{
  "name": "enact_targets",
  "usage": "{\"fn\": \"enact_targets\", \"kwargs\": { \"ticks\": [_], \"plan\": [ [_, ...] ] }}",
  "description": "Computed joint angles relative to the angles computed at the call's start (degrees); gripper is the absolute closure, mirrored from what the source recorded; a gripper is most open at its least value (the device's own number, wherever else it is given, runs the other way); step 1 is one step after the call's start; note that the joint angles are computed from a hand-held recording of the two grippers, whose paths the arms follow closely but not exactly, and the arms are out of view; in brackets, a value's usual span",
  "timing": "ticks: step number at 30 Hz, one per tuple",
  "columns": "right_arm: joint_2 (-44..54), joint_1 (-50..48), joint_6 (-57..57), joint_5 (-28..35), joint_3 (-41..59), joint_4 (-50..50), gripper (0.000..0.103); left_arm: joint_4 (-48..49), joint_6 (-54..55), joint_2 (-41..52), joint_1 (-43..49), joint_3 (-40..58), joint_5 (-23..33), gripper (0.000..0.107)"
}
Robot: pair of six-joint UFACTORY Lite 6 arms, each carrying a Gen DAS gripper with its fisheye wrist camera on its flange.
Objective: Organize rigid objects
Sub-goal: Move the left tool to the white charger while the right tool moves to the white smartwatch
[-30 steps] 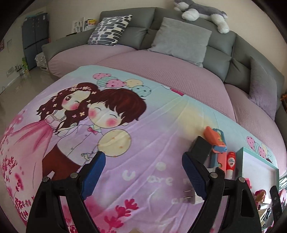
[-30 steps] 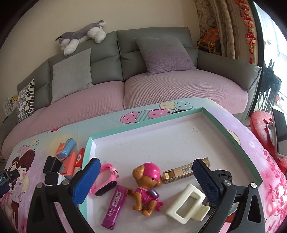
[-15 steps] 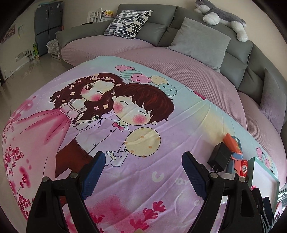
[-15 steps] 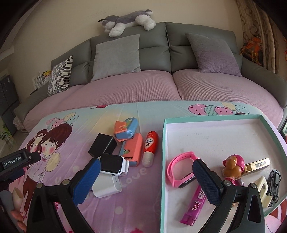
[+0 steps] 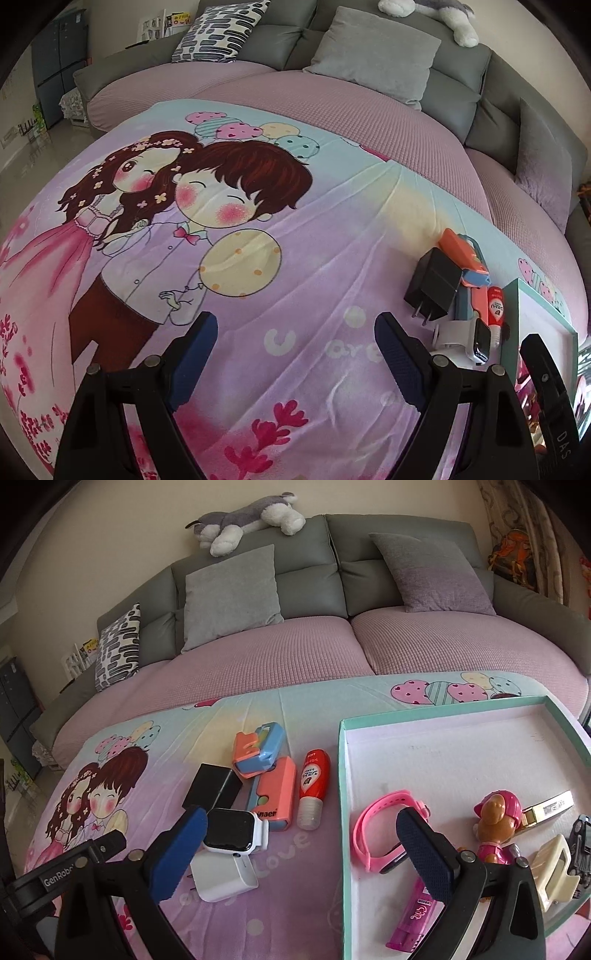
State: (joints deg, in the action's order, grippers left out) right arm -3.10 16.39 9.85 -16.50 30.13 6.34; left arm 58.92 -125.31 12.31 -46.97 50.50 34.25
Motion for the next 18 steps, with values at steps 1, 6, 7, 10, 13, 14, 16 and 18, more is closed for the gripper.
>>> {"fn": "enact_targets", "kwargs": {
  "ticks": [1, 6, 7, 10, 13, 14, 16, 18],
  "plan": [
    [-0.01, -0.71, 0.4, 0.23, 0.0, -0.43, 0.0, -0.03, 0.97, 1.18, -0.18, 1.18, -0.86, 0.019],
    [-0.44, -3.6, 4.52, 2.55, 0.8, -4.7, 0.0, -0.33, 5.42, 6.21, -1.39, 6.48, -4.1, 0.019],
    [-0.4, -3.76, 4.0, 3.11, 1.23, -4.12, 0.0, -0.34, 5.94, 6.85, -1.49, 7.16, -4.92, 0.019],
    [0.3, -4.01, 4.95, 4.12, 2.55, -5.21, 0.0, -0.49, 7.92, 8.76, -2.08, 9.44, -6.43, 0.019],
    [1.11, -3.6, -1.82, 4.53, 3.86, 1.52, 0.0, -1.38, 10.96, 10.55, -2.61, 11.69, -7.35, 0.019],
    [1.25, -3.67, -2.4, 4.49, 4.05, 2.1, 0.0, -1.85, 12.14, 11.04, -2.77, 12.4, -7.52, 0.019],
    [1.4, -3.87, -2.63, 4.17, 3.91, 2.34, 0.0, -2.36, 13.58, 11.9, -3.19, 13.76, -7.47, 0.019],
    [1.95, -4.3, -3.12, 4.41, 4.11, 2.74, 0.0, -2.09, 14.67, 12.56, -3.22, 14.68, -8.26, 0.019]
  ]
}}
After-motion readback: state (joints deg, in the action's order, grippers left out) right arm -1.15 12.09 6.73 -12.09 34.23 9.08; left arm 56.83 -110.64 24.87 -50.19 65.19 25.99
